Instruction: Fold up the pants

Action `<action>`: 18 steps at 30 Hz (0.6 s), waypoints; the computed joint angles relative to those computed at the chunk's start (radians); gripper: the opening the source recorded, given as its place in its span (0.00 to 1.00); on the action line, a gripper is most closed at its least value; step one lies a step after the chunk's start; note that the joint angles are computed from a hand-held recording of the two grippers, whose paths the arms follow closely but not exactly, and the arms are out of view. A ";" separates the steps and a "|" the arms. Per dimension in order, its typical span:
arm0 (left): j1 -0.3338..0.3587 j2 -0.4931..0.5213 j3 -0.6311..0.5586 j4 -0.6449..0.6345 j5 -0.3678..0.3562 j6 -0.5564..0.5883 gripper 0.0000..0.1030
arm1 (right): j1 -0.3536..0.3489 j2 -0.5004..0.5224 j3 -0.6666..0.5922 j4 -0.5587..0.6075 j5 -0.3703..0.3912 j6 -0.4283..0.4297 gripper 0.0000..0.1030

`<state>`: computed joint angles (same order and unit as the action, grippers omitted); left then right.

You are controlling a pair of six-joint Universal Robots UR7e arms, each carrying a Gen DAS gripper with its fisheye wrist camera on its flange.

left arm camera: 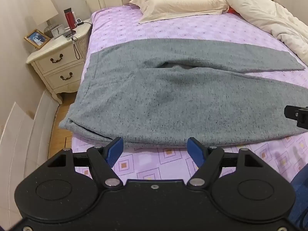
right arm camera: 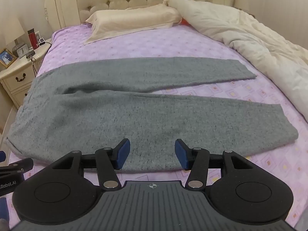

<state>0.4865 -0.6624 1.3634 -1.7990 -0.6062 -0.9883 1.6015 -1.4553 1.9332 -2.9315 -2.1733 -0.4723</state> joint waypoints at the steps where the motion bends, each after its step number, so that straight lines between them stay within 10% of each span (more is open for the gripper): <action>1: 0.000 0.000 0.001 -0.001 -0.001 -0.001 0.73 | -0.001 -0.001 -0.002 0.008 0.001 0.006 0.49; 18: 0.007 0.010 -0.010 0.000 -0.021 -0.008 0.73 | -0.006 -0.001 -0.005 0.037 0.012 0.037 0.49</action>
<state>0.4935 -0.6529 1.3533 -1.7994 -0.6277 -0.9959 1.5955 -1.4563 1.9284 -2.8946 -2.1615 -0.4356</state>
